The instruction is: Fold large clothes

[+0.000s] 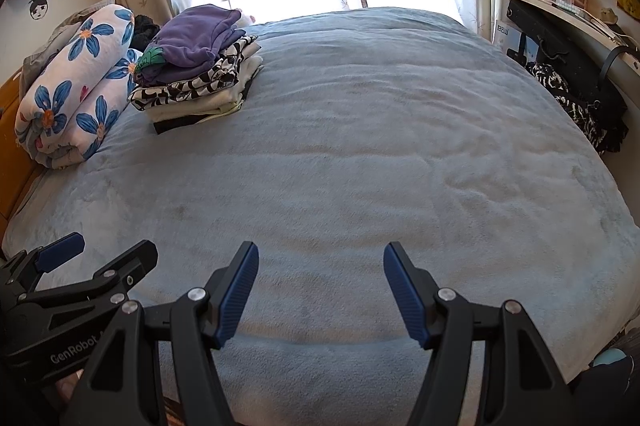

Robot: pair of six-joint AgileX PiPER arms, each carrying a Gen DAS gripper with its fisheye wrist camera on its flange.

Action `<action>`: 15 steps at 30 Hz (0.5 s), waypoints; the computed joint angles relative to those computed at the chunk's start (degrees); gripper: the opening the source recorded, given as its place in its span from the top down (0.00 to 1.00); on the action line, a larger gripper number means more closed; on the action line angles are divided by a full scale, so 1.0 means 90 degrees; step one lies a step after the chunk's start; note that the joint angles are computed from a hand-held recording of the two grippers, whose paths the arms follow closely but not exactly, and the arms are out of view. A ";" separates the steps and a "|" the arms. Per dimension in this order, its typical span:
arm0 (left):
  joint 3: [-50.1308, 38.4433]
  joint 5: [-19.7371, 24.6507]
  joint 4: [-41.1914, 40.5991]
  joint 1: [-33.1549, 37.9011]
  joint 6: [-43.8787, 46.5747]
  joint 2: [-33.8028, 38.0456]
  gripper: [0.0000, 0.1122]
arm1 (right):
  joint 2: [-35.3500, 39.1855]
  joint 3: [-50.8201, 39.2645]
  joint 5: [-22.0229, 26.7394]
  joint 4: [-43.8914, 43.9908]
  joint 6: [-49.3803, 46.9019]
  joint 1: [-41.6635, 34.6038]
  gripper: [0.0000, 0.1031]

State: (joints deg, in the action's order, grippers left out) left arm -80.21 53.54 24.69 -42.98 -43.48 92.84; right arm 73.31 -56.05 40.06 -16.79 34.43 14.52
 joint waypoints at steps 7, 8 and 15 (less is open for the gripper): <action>0.0081 -0.0055 -0.0172 0.0160 0.0214 -0.0044 0.15 | 0.0070 0.0047 -0.0072 0.0000 -0.0021 0.0005 0.37; 0.0037 -0.0052 -0.0201 0.0184 0.0257 -0.0011 0.15 | 0.0089 0.0044 -0.0082 -0.0002 -0.0022 0.0007 0.37; -0.0011 -0.0069 -0.0395 0.0345 0.0453 0.0035 0.15 | 0.0186 -0.0019 -0.0048 0.0013 -0.0074 0.0007 0.37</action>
